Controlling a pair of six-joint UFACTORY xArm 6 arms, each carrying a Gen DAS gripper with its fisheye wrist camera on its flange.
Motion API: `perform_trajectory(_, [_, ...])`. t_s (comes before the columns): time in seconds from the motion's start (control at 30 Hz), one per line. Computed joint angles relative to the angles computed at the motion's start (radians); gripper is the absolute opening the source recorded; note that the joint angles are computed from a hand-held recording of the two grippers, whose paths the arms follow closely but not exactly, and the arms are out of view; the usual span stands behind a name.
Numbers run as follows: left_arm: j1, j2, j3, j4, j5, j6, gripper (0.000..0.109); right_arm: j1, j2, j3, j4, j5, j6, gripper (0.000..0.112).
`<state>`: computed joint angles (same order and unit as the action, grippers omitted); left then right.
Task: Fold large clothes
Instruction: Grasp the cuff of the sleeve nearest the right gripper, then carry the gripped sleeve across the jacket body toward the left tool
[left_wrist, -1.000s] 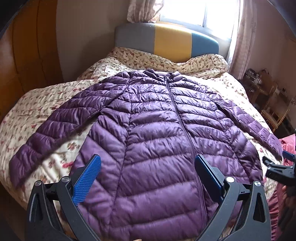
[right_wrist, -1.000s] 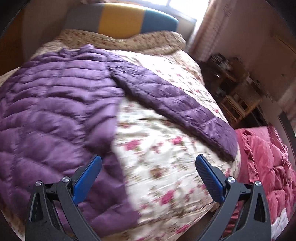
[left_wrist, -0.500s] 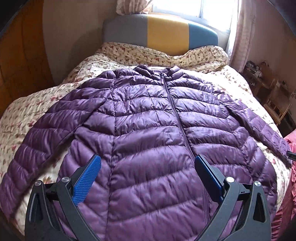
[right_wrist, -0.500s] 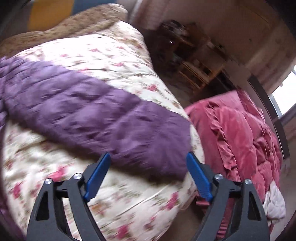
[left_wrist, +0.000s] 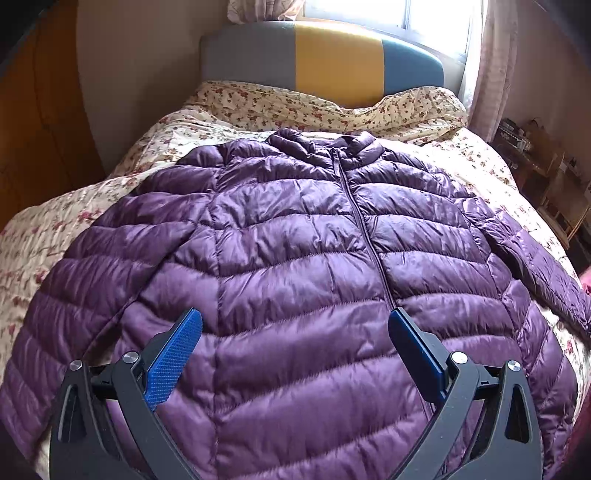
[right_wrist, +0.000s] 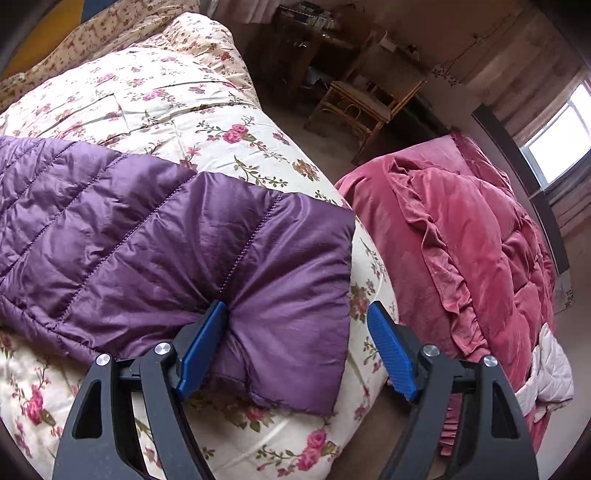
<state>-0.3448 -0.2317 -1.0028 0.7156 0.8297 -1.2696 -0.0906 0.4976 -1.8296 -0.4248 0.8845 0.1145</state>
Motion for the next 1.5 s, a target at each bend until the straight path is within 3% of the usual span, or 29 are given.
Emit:
perform_trajectory(0.13, [0.015,0.028,-0.009,-0.005,-0.024,0.021,0.1,-0.025,0.03,-0.033,0.066,0.001,0.002,0.088])
perform_trajectory(0.27, [0.032,0.048,-0.011,-0.013,-0.052,0.033,0.1,-0.047,0.055,-0.077,0.205,0.032,-0.053,0.082])
perform_trajectory(0.37, [0.045,0.055,-0.012,-0.016,-0.064,0.034,0.1,-0.053,0.054,-0.09,0.324,0.043,-0.127,0.051])
perform_trajectory(0.43, [0.052,0.057,-0.013,-0.015,-0.067,0.033,0.1,-0.039,0.053,-0.095,0.341,0.045,-0.15,0.024])
perform_trajectory(0.53, [0.059,0.052,-0.009,-0.008,-0.066,0.033,0.1,0.001,0.052,-0.094,0.273,0.032,-0.136,0.01])
perform_trajectory(0.77, [0.083,0.024,0.013,0.021,-0.056,0.024,0.1,0.089,0.008,-0.043,0.091,-0.1,-0.083,0.007])
perform_trajectory(1.07, [0.138,-0.019,0.059,0.019,-0.086,0.019,0.1,0.258,0.068,-0.199,0.096,-0.124,-0.151,0.006])
perform_trajectory(1.3, [0.176,-0.041,0.085,0.019,-0.102,0.014,0.1,0.405,0.083,-0.211,0.121,-0.155,-0.189,0.006])
perform_trajectory(1.47, [0.219,-0.067,0.125,-0.017,-0.16,0.033,0.1,0.499,0.087,-0.189,0.119,-0.187,-0.215,0.006])
perform_trajectory(1.5, [0.227,-0.071,0.132,-0.031,-0.173,0.045,0.095,0.516,0.089,-0.183,0.117,-0.194,-0.22,0.006])
